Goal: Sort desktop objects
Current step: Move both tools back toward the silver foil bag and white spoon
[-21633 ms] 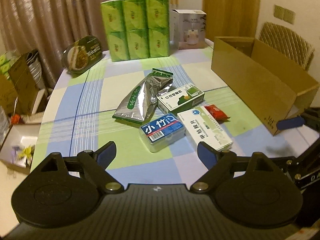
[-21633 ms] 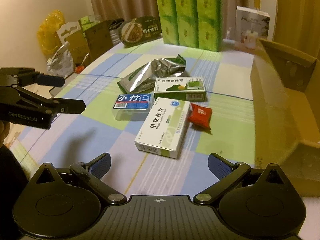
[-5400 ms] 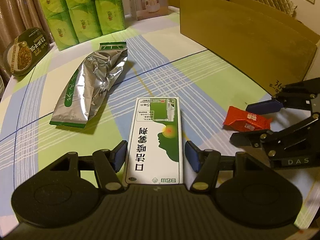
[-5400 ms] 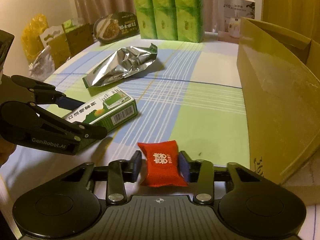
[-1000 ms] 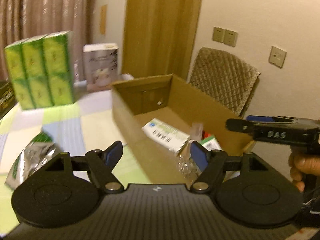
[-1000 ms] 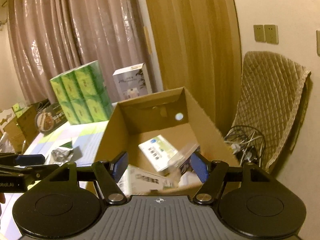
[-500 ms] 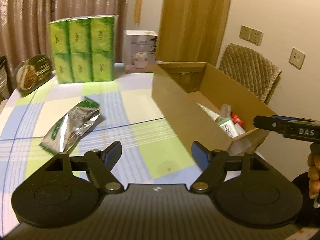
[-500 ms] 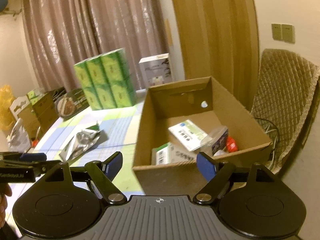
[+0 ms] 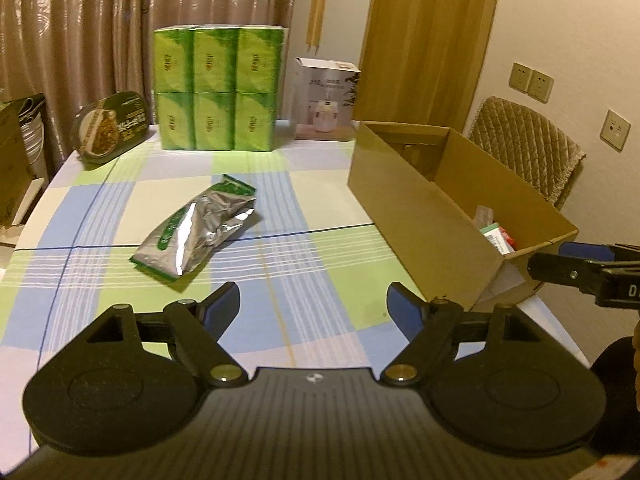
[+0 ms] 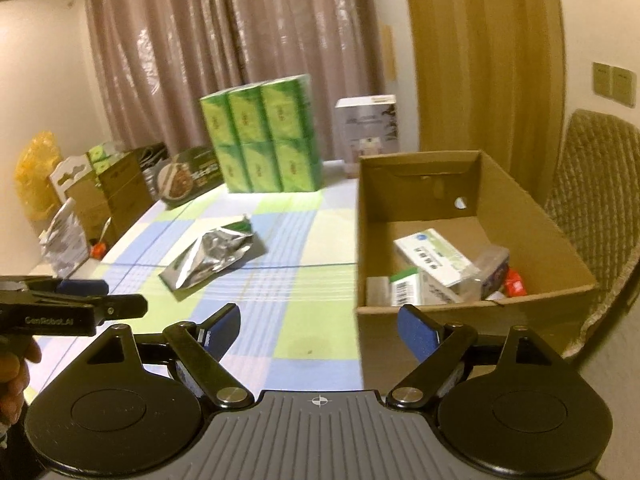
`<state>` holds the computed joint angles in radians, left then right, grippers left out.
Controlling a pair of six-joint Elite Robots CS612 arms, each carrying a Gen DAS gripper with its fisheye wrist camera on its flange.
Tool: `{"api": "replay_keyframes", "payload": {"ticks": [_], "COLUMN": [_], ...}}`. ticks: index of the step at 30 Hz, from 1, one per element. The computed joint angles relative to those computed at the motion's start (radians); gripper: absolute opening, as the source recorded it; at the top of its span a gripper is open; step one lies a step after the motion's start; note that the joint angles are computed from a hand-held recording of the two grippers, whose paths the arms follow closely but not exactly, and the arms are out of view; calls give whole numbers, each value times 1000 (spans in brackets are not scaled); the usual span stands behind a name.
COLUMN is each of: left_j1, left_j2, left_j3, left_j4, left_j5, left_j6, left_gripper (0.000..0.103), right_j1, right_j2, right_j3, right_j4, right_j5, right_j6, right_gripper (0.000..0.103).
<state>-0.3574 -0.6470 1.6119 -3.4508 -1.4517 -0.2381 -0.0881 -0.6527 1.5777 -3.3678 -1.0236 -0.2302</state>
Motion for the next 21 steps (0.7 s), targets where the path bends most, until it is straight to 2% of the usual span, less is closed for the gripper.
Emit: {"api": "replay_keyframes", "payload": {"ticks": [12,21], "left_j1": [29,53], "left_j2": [-10,-4], "left_j3": [17,7], "left_j4": [33,48], "left_j5": [34,32], "left_j6": [10,37], "left_gripper": [82,84], "right_j1": [38,74], "right_j2": [5,34], "right_j3": [-29,-101], "right_j4": [92,163], "right_j5": [36,50], "right_j6": [-104,-181], "right_gripper": [87,89]}}
